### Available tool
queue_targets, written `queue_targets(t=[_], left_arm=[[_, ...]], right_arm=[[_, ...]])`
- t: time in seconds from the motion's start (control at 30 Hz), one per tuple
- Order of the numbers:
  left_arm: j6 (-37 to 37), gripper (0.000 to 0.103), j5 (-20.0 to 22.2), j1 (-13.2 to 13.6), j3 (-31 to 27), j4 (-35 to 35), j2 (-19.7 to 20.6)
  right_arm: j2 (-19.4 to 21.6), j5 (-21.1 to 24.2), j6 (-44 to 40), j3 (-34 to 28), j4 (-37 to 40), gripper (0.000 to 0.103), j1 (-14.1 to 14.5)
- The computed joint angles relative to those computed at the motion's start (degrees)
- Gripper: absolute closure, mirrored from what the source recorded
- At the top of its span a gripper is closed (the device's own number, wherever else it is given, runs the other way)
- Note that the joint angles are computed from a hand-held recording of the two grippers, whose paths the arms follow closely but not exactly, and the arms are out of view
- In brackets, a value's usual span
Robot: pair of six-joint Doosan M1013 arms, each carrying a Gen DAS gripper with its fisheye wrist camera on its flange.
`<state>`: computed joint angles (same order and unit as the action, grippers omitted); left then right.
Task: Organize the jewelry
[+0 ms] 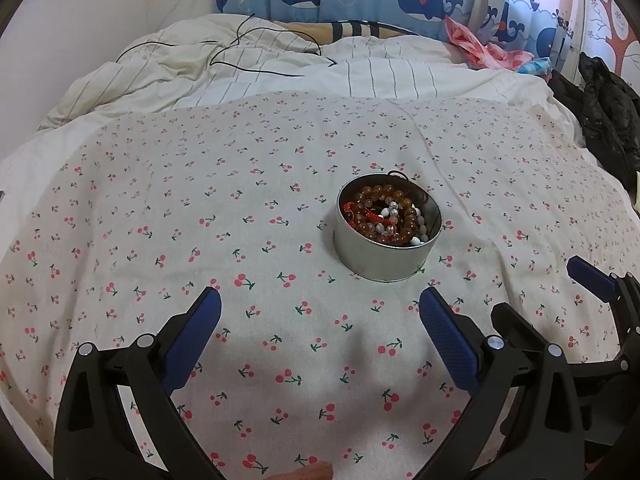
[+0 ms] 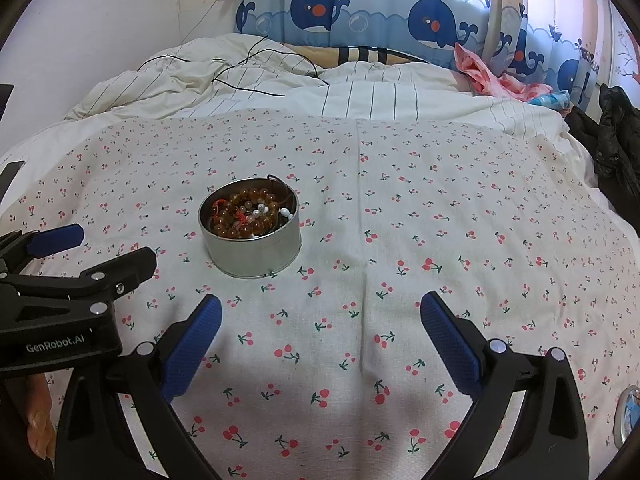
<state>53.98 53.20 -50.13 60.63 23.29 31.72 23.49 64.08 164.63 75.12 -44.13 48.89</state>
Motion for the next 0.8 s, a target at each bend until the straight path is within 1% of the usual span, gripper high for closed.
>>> queue_targets(t=[0.17,0.33,0.8], left_arm=[[0.18,0.008,0.21,-0.18,-0.12,0.94,0.11],[-0.46,0.008,0.81,-0.56,-0.23,3.61,0.23],[0.07,0.008,1.73,-0.37,-0.73,3.09,0.54]], right_arm=[[0.02,-0.16,-0.17,0.13,0.18,0.008,-0.06],[0.05,-0.32,-0.24,0.17,0.32,0.008,-0.12],[-0.24,-1.1,-1.2,0.76,1.33,0.008,-0.54]])
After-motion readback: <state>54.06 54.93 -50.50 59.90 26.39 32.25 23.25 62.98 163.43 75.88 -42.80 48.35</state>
